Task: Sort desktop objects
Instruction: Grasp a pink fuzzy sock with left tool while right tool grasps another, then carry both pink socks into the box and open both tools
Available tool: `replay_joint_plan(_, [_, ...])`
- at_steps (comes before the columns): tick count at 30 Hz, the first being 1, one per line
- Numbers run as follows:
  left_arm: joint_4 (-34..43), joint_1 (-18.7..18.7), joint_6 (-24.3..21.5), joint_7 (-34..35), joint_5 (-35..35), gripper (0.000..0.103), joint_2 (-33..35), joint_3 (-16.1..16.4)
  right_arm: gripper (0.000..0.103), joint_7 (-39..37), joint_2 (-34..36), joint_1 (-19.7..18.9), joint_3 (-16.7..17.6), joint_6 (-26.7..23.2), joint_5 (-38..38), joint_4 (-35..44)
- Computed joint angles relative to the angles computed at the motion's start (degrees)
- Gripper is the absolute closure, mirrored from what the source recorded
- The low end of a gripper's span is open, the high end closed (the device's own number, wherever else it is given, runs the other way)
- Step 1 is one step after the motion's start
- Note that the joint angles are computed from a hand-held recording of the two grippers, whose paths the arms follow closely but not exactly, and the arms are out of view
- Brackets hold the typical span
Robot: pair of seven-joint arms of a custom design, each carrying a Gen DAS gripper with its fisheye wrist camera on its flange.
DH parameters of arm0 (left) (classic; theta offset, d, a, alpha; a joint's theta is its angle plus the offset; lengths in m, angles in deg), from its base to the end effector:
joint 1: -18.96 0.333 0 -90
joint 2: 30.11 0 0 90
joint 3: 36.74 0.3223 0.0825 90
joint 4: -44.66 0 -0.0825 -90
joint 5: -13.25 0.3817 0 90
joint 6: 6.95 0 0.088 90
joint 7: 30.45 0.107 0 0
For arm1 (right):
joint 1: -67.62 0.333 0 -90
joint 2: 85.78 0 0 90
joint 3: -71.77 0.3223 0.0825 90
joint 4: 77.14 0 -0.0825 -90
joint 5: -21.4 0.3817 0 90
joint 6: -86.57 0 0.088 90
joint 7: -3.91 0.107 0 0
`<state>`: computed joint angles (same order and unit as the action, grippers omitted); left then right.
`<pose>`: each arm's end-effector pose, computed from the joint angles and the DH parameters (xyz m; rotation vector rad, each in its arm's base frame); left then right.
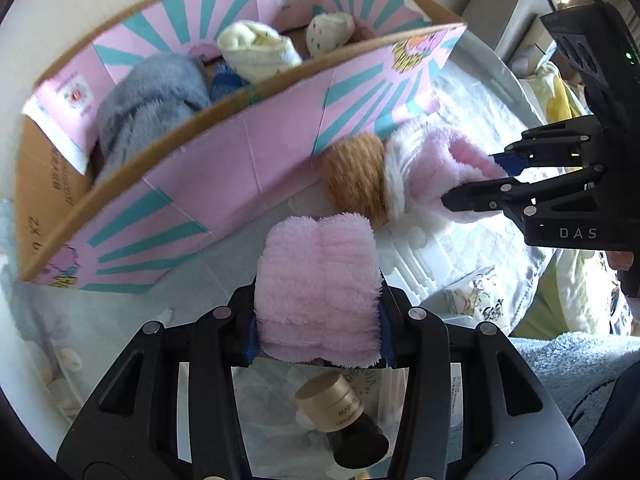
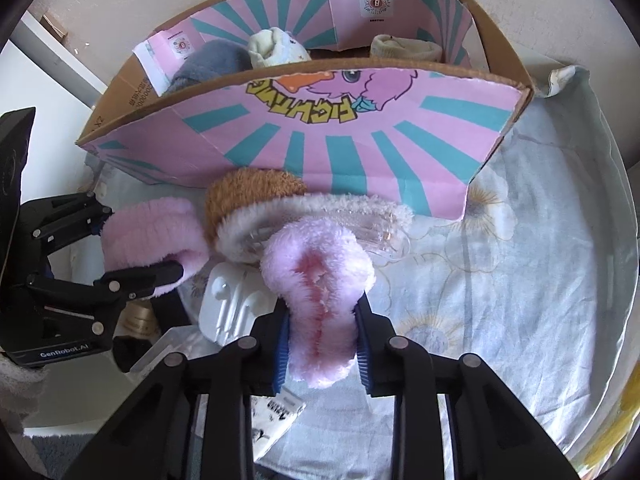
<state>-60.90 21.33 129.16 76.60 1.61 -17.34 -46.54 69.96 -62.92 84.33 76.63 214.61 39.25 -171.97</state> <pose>0.6383 -0.0784 0.4478 -1.7814 2.3970 -0.5323 0.6352 0.2535 0.4066 -2.4891 1.2909 0.1057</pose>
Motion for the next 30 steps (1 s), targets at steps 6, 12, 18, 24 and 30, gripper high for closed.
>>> replay_joint_plan(6, [-0.7, -0.2, -0.6, -1.3, 0.7, 0.062, -2.5, 0.5, 0.077, -2.2, -2.8, -0.9, 0.2, -0.9, 1.5, -1.9])
replay_joint_plan(12, [-1.9, -0.7, -1.5, -4.1, 1.4, 0.062, -5.8, 1.4, 0.077, -5.8, -5.2, -2.0, -0.2, -1.7, 2.3, -3.7])
replay_joint_plan(18, [-2.1, -1.2, -2.4, -6.9, 1.4, 0.062, -8.0, 2.1, 0.077, -9.7, -8.2, -3.2, -0.8, -3.4, 2.6, -5.8])
replay_joint_plan(24, [-1.3, -1.0, -2.7, -6.6, -2.8, 0.062, -9.5, 2.7, 0.077, -12.6, -6.5, -3.0, -0.5, -4.4, 2.9, -3.2])
replay_joint_plan(30, [1.6, -1.3, -3.9, -9.4, 0.5, 0.062, -9.1, 3.0, 0.077, -14.5, -5.9, -3.5, -0.6, -7.4, 3.7, -0.4])
